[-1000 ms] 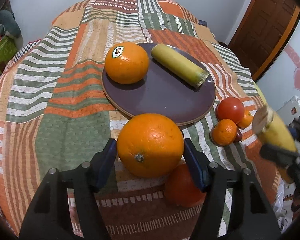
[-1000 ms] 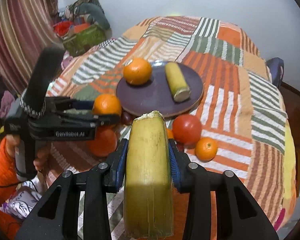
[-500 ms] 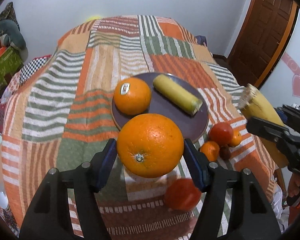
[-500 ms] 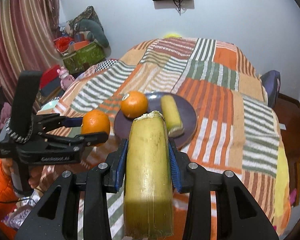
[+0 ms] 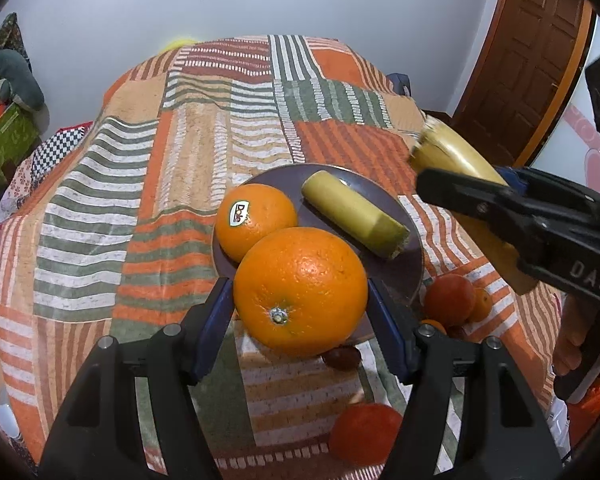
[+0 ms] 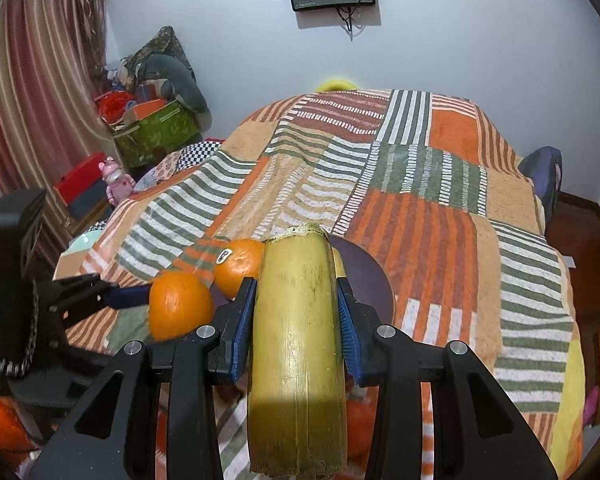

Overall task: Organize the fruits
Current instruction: 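Lower the orange onto the plate with the left tool while the right tool sets its cob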

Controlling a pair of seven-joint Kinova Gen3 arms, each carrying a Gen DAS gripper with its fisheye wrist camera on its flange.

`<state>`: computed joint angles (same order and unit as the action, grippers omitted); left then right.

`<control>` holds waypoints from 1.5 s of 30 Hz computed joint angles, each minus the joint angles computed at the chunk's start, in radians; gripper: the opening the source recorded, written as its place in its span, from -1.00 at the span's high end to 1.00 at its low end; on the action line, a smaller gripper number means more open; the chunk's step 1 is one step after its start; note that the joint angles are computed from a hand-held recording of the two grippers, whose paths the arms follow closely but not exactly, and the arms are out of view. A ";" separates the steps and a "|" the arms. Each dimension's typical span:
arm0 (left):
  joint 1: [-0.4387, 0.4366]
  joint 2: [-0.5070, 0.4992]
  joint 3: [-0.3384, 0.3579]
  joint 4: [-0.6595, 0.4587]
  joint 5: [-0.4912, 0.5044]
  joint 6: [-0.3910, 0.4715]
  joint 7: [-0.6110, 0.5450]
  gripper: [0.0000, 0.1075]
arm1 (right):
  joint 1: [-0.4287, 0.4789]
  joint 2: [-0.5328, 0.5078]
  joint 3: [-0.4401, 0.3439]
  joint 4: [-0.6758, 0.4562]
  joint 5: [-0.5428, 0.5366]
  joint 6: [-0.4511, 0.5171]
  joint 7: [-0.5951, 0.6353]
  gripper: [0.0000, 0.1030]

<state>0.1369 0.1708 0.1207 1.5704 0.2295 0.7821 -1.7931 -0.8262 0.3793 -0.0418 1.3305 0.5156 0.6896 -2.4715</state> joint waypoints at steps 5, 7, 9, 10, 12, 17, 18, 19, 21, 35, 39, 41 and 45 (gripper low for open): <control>-0.003 0.046 0.001 -0.026 0.003 0.009 0.004 -0.23 | 0.027 0.046 -0.011 -0.054 -0.046 0.010 0.051 0.32; -0.005 0.058 0.003 -0.032 0.006 0.010 0.003 -0.23 | 0.041 0.066 -0.015 -0.077 -0.075 0.012 0.081 0.32; -0.009 0.069 0.004 -0.037 0.009 0.012 -0.001 -0.23 | 0.046 0.084 -0.013 -0.099 -0.097 0.019 0.106 0.32; -0.010 0.075 0.005 -0.040 0.011 0.014 -0.003 -0.23 | 0.047 0.097 -0.012 -0.117 -0.107 0.031 0.119 0.32; -0.013 0.087 0.007 -0.045 0.013 0.016 -0.009 -0.23 | 0.046 0.117 -0.005 -0.146 -0.124 0.051 0.139 0.32; -0.007 0.102 0.007 -0.044 0.002 0.006 -0.009 -0.23 | 0.059 0.158 0.001 -0.194 -0.177 0.074 0.166 0.32; -0.007 0.102 0.007 -0.042 0.003 -0.001 -0.009 -0.23 | 0.061 0.164 0.001 -0.202 -0.186 0.078 0.172 0.32; -0.009 0.105 0.008 -0.043 0.005 -0.002 -0.009 -0.23 | 0.062 0.171 0.002 -0.211 -0.194 0.086 0.178 0.32; -0.019 0.111 0.012 -0.047 0.019 0.000 -0.018 -0.23 | 0.059 0.184 0.005 -0.229 -0.204 0.101 0.190 0.32; -0.011 0.126 0.011 -0.055 0.007 -0.009 -0.011 -0.25 | 0.055 0.215 0.018 -0.284 -0.233 0.146 0.237 0.33; -0.009 0.121 0.009 -0.056 0.001 -0.003 0.002 -0.25 | 0.046 0.209 0.027 -0.285 -0.220 0.146 0.232 0.33; -0.013 0.113 0.010 -0.052 0.006 -0.004 -0.001 -0.25 | 0.040 0.203 0.030 -0.279 -0.212 0.146 0.229 0.32; -0.019 0.083 0.009 -0.037 0.014 -0.015 -0.002 -0.25 | 0.015 0.178 0.042 -0.253 -0.177 0.150 0.206 0.32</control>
